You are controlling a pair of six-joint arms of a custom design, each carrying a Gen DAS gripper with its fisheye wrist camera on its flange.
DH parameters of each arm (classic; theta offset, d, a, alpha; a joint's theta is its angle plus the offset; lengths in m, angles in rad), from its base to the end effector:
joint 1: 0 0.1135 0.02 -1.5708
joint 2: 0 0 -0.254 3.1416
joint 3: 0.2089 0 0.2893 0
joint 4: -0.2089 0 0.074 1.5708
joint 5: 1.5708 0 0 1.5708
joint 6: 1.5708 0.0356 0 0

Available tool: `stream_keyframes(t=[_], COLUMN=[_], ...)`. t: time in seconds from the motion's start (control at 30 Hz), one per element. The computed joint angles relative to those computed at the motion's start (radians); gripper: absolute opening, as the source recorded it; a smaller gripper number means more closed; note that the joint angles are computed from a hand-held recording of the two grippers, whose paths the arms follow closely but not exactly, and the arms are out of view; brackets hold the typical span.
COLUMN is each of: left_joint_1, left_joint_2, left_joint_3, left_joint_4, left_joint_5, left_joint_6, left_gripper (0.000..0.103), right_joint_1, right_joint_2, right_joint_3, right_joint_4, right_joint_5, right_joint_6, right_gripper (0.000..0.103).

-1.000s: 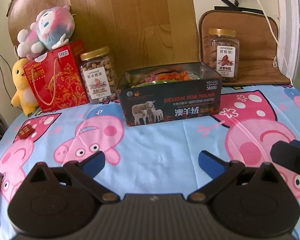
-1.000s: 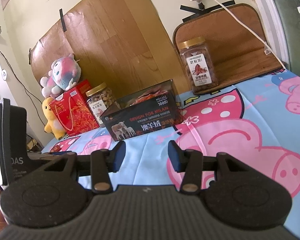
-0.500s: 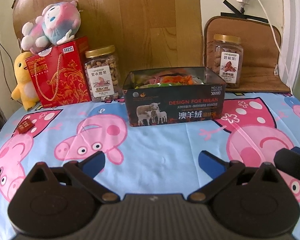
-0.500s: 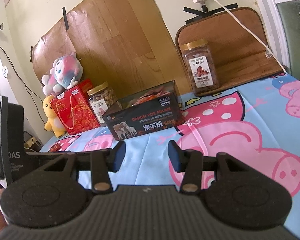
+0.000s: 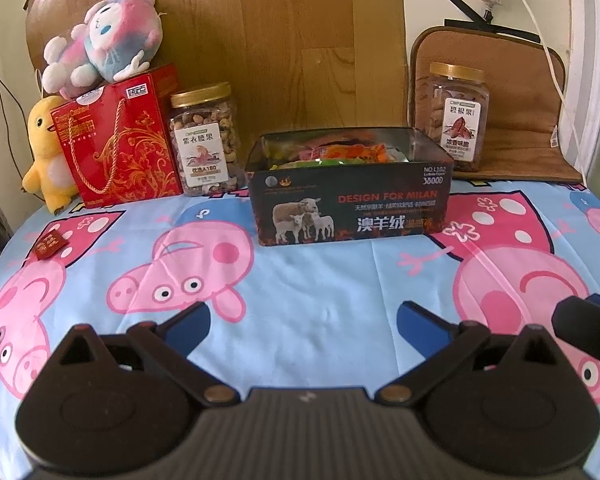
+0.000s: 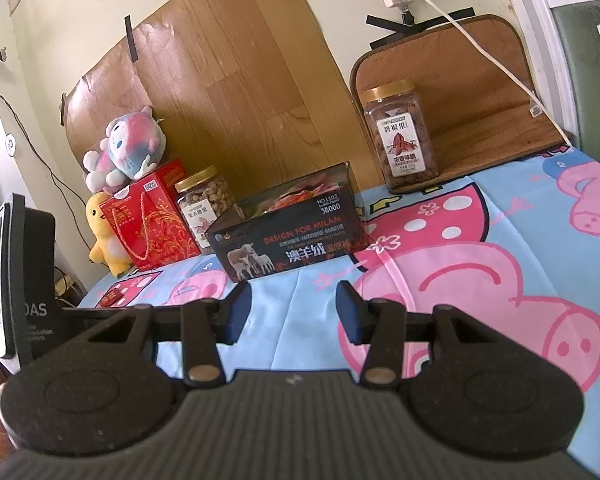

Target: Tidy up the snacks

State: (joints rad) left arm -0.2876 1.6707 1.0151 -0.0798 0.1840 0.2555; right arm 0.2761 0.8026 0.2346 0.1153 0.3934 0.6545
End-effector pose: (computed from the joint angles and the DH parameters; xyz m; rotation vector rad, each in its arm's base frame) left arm 0.3693 -0.1160 0.1681 0.7076 2.1902 -0.2285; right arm 0.2062 0.0442 0.1477 0.6139 1.8954 0.2029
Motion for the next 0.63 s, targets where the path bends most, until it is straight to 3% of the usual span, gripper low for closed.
stream_keyframes(t=[0.37,0.63], left_joint_1=[0.004,0.023], left_joint_2=[0.006,-0.047], left_joint_3=[0.009,-0.059], left_joint_4=[-0.011,0.070], left_joint_5=[0.015,0.109], left_joint_6=[-0.003,0.015], left_gripper=[0.103,0.103], right_joint_1=[-0.001,0.005], right_joint_2=[0.001,0.005], right_joint_3=[-0.002,-0.010], right_joint_4=[0.002,0.006], right_joint_5=[-0.001,0.004], right_joint_6=[0.002,0.009], right_gripper=[0.050,0.050])
